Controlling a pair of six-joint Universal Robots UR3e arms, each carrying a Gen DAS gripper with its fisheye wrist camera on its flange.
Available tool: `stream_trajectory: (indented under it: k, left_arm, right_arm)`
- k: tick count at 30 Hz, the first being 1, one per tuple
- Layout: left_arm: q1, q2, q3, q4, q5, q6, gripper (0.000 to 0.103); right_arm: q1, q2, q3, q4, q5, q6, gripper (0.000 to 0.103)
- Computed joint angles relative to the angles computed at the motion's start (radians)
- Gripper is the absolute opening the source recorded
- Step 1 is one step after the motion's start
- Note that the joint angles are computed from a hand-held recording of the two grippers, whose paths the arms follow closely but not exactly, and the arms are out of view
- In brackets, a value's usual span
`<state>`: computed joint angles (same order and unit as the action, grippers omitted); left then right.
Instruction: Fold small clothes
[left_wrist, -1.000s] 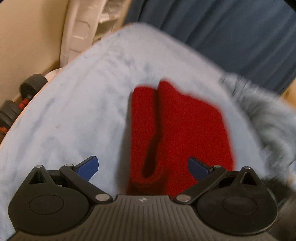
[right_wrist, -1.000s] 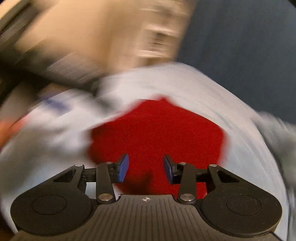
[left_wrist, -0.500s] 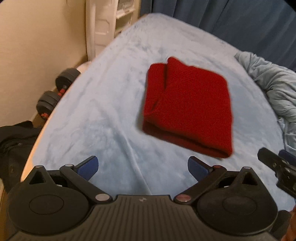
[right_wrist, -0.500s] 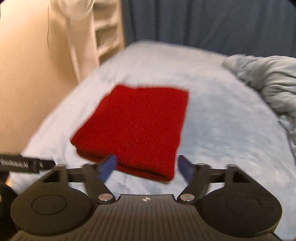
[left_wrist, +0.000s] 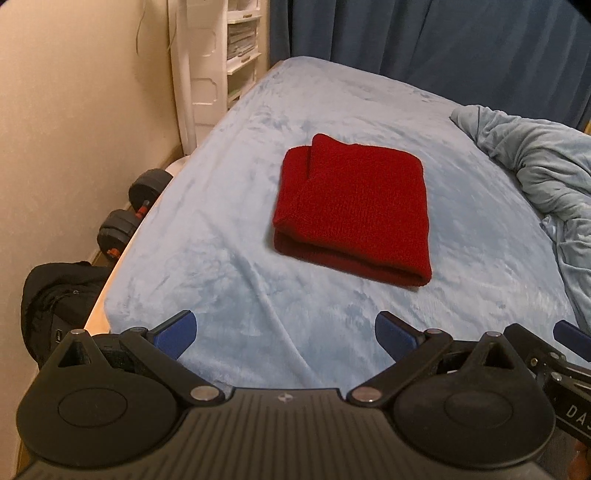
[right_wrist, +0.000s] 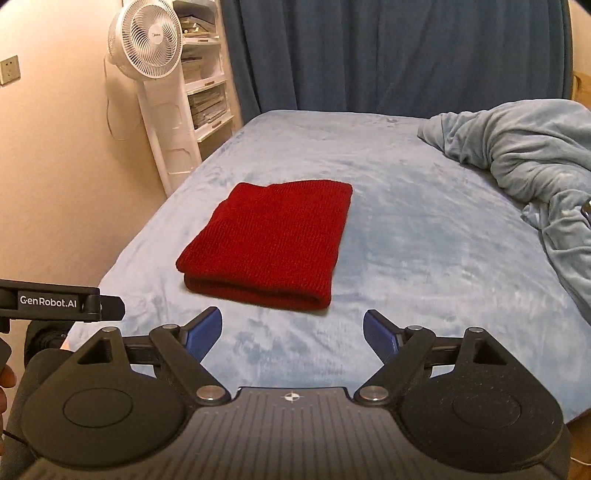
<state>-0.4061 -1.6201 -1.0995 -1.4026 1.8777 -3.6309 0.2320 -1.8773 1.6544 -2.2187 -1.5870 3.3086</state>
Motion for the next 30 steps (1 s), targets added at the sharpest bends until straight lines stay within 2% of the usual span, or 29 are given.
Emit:
stream_trajectory:
  k: [7, 19, 25, 30]
  left_arm:
    - [0.004, 0.003, 0.0, -0.01, 0.001, 0.003, 0.103]
    - [0.062, -0.033, 0.0, -0.012, -0.036, 0.014, 0.103]
    - [0.089, -0.105, 0.048, -0.02, -0.046, 0.014, 0.103]
    - [0.154, -0.16, 0.033, 0.071, -0.142, -0.032, 0.103]
  right_arm:
    - [-0.003, -0.022, 0.009, 0.012, 0.008, 0.005, 0.085]
    - [-0.014, 0.052, -0.025, 0.031, 0.027, 0.007, 0.085]
    - [-0.086, 0.093, -0.031, 0.028, 0.127, 0.017, 0.087]
    - [-0.2, 0.167, -0.056, 0.006, 0.283, 0.0, 0.089]
